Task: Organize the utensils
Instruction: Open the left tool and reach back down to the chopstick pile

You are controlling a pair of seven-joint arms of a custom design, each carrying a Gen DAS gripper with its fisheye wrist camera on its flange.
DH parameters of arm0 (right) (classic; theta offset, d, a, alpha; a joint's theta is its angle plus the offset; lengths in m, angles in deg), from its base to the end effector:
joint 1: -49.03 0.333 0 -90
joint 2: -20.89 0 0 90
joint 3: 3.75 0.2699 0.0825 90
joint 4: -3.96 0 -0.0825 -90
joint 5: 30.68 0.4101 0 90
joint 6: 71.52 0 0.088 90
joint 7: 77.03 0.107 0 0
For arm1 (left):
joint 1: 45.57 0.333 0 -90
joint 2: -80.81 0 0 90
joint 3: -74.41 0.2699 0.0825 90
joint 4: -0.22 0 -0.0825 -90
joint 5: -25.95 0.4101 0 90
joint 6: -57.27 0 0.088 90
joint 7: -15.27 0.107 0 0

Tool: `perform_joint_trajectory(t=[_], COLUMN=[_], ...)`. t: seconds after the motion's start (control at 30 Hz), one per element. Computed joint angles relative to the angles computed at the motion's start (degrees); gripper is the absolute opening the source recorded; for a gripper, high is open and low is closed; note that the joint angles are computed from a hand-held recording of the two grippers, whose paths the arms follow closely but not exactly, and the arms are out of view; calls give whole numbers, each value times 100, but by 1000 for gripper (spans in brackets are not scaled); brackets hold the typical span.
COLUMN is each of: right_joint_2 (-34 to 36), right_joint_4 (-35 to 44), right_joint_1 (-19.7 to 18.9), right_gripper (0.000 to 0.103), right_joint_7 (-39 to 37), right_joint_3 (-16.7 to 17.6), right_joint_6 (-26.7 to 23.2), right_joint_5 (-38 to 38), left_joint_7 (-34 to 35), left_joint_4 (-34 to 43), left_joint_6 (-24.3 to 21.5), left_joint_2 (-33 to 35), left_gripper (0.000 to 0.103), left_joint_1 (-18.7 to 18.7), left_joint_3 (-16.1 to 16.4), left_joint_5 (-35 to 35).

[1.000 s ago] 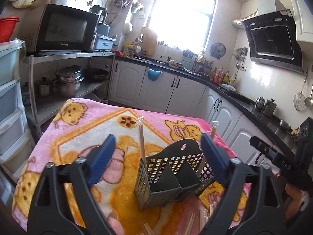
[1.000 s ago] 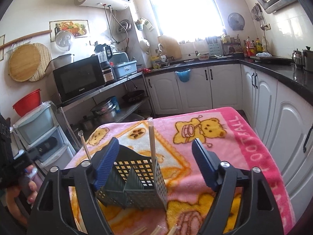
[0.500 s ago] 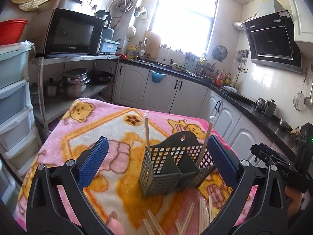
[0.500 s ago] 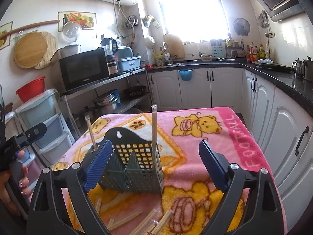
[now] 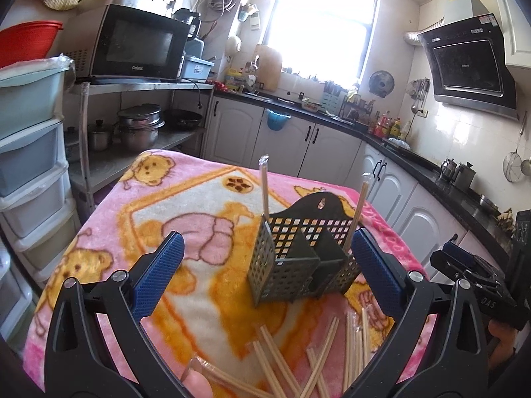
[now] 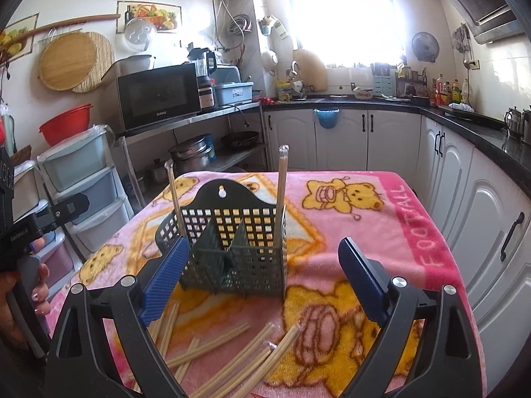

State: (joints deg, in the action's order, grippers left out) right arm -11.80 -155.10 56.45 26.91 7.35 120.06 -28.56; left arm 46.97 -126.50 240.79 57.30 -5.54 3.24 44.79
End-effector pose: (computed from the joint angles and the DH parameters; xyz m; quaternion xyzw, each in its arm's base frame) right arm 0.4166 0.1353 0.4589 -0.6186 0.5739 -0.2972 0.4468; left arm 0.4522 -0.3688 0.4915 -0.5668 0.6173 -0.4866 0.2469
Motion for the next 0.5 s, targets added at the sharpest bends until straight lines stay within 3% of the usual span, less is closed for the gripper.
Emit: perform_joint_trajectory(t=[0.5], right_joint_2=[-34], right_joint_4=[-298], right_joint_1=[597], right_gripper=[89], right_joint_7=[-74], right_joint_3=[-289], right_joint_6=[-354], right_joint_5=[-173], left_joint_7=[-487], left_joint_4=[-596], left_joint_6=[-467], left_joint_2=[212], left_gripper=[93], left_joint_1=[-907], left_joint_3=[703], left_joint_5=[425])
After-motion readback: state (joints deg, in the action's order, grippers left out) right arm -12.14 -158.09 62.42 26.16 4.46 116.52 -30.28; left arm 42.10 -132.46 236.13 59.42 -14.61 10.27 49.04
